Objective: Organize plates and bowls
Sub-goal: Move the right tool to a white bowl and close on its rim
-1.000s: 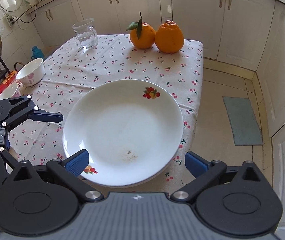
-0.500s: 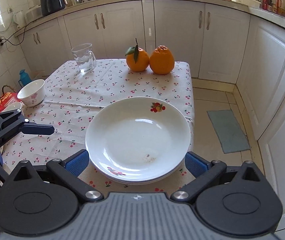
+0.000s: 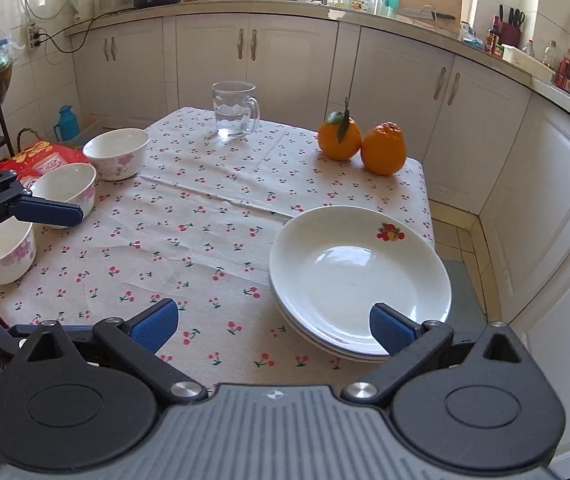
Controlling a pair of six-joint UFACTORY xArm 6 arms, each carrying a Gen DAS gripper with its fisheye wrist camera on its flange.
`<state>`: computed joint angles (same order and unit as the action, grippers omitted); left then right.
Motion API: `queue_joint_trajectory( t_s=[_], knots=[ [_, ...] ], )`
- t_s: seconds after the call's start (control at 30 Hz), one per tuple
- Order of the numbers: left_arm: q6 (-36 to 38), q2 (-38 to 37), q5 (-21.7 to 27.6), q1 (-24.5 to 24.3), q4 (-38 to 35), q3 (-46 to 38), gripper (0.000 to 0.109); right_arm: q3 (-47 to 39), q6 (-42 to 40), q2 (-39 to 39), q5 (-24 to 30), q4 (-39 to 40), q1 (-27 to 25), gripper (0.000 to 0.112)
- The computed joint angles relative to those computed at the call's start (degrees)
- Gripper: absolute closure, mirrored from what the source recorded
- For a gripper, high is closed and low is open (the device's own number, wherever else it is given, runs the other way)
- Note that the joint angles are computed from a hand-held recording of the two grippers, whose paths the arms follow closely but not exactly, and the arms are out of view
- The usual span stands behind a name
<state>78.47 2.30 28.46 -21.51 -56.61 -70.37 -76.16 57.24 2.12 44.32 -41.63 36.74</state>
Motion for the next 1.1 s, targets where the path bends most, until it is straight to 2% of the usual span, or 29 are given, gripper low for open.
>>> queue_joint_trajectory(
  t_s=[0.3,0.63,0.87,1.0,1.1],
  knots=[
    [-0.6,-4.6,-2.0,6.4,-0.4,6.8,0.011,-9.4,0.6,9.0,-0.3,-0.5,4.1,0.009],
    [-2.5,-4.5,-6.4,13.2,6.1,8.6,0.011,-25.7,-10.7,21.5,-1.4,4.9,5.6,0.009],
    [-3.2,-0.9,-3.4,17.0,8.4,5.8,0.011,-34.6,-22.0,29.2,-6.6,16.5,5.1,0.009],
    [-1.5,0.9,-1.0,17.9,8.0,4.1,0.012,-41.9,-28.6,34.7,-6.8,23.4,5.0,0.009],
    [-1.4,2.3,0.2,18.2,8.3,2.7,0.013,-50.6,-32.7,40.4,-4.0,27.6,5.2,0.009]
  ],
)
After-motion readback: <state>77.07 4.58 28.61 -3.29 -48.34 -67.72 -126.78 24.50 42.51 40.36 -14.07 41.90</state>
